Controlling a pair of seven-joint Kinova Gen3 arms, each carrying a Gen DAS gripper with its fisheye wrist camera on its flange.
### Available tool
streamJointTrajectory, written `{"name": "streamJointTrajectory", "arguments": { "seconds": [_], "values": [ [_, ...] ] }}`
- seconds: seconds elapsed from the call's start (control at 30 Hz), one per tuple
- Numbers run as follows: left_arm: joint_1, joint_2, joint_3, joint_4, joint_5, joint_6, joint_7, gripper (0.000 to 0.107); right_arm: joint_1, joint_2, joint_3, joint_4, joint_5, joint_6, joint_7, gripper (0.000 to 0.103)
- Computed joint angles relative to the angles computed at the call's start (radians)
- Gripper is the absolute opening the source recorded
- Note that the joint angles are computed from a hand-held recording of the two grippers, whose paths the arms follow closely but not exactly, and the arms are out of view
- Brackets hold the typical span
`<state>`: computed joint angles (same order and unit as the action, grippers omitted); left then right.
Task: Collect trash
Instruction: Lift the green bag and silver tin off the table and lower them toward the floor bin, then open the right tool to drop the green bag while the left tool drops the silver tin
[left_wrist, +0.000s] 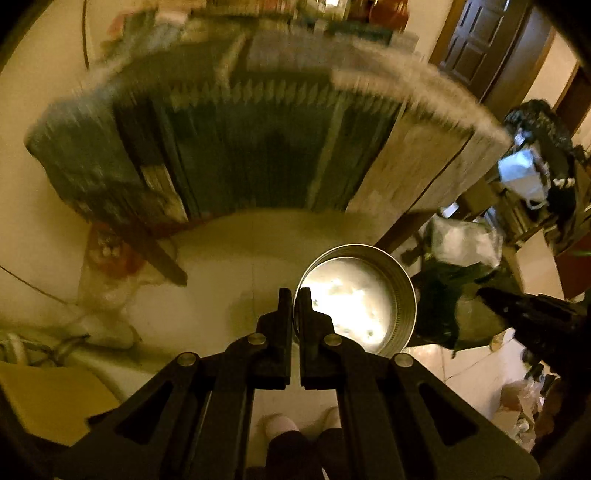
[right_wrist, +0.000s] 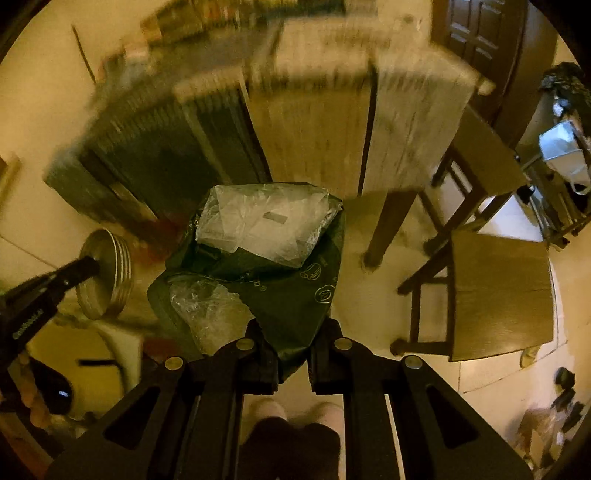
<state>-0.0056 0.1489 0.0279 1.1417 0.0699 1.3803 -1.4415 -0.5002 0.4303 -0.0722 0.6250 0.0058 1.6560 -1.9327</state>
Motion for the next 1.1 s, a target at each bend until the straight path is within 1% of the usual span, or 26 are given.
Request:
{"name": "streamJointTrajectory", "arguments": {
  "seconds": [0.03, 0.1, 0.13, 0.23, 0.27, 0.33, 0.43, 0.53, 0.6, 0.67, 0.7, 0.73, 0.8, 0.83, 0.9, 1.03, 1.07, 1.1],
  "values": [
    [0.017, 0.007, -0.013, 0.046, -0.005, -0.032, 0.008, 0.001, 0.013, 0.013, -0.014, 0.046, -0.011, -0.024, 0.001, 0.01],
    [0.054, 0.022, -0.059, 0.139, 0.011, -0.101, 0.014, 0.001, 0.013, 0.03, -0.011, 0.139, -0.005, -0.073, 0.028, 0.01],
    [0.057, 0.027, -0.062, 0.185, 0.012, -0.141, 0.017, 0.001, 0.02, 0.043, -0.018, 0.185, -0.007, -0.101, 0.037, 0.01],
    [0.01, 0.052, -0.006, 0.311, 0.004, -0.263, 0.037, 0.001, 0.042, 0.072, -0.041, 0.324, -0.016, -0.22, 0.053, 0.01],
    [0.008, 0.064, -0.006, 0.343, 0.006, -0.296, 0.037, 0.001, 0.035, 0.072, -0.028, 0.365, -0.016, -0.261, 0.064, 0.01],
    [0.003, 0.094, -0.007, 0.401, 0.008, -0.361, 0.031, 0.001, 0.043, 0.106, -0.031, 0.435, -0.024, -0.342, 0.078, 0.01],
    [-0.003, 0.146, -0.009, 0.48, 0.005, -0.461, 0.012, 0.001, 0.047, 0.159, -0.034, 0.511, -0.022, -0.456, 0.079, 0.01],
    [-0.011, 0.2, -0.01, 0.52, 0.005, -0.531, 0.0, 0.001, 0.074, 0.227, -0.061, 0.532, -0.033, -0.525, 0.089, 0.011],
    [-0.017, 0.242, -0.012, 0.525, 0.006, -0.561, -0.001, 0.001, 0.082, 0.266, -0.055, 0.526, -0.062, -0.549, 0.109, 0.011],
    [-0.028, 0.28, -0.007, 0.532, 0.019, -0.592, -0.009, 0.001, 0.095, 0.307, -0.058, 0.522, -0.097, -0.569, 0.132, 0.014],
    [-0.027, 0.293, -0.007, 0.533, 0.02, -0.602, -0.008, 0.001, 0.098, 0.332, -0.067, 0.511, -0.09, -0.566, 0.125, 0.019],
    [-0.025, 0.307, -0.006, 0.532, 0.02, -0.607, -0.006, 0.001, 0.093, 0.349, -0.063, 0.497, -0.089, -0.556, 0.118, 0.026],
    [-0.021, 0.335, -0.005, 0.526, 0.02, -0.617, -0.002, 0.001, 0.108, 0.379, -0.068, 0.486, -0.123, -0.548, 0.129, 0.035],
    [-0.02, 0.35, -0.001, 0.521, 0.024, -0.62, -0.001, 0.001, 0.132, 0.391, -0.087, 0.489, -0.154, -0.552, 0.145, 0.035],
    [-0.021, 0.374, 0.007, 0.511, 0.033, -0.619, -0.005, 0.001, 0.141, 0.401, -0.089, 0.486, -0.174, -0.543, 0.157, 0.035],
    [-0.001, 0.412, 0.016, 0.476, 0.038, -0.595, 0.003, 0.001, 0.12, 0.376, -0.076, 0.502, -0.137, -0.522, 0.172, 0.035],
    [0.004, 0.418, 0.02, 0.465, 0.042, -0.585, 0.006, 0.001, 0.123, 0.361, -0.078, 0.514, -0.14, -0.525, 0.183, 0.035],
    [0.005, 0.426, 0.023, 0.456, 0.047, -0.58, 0.006, 0.001, 0.119, 0.347, -0.065, 0.523, -0.157, -0.526, 0.198, 0.035]
  ]
}}
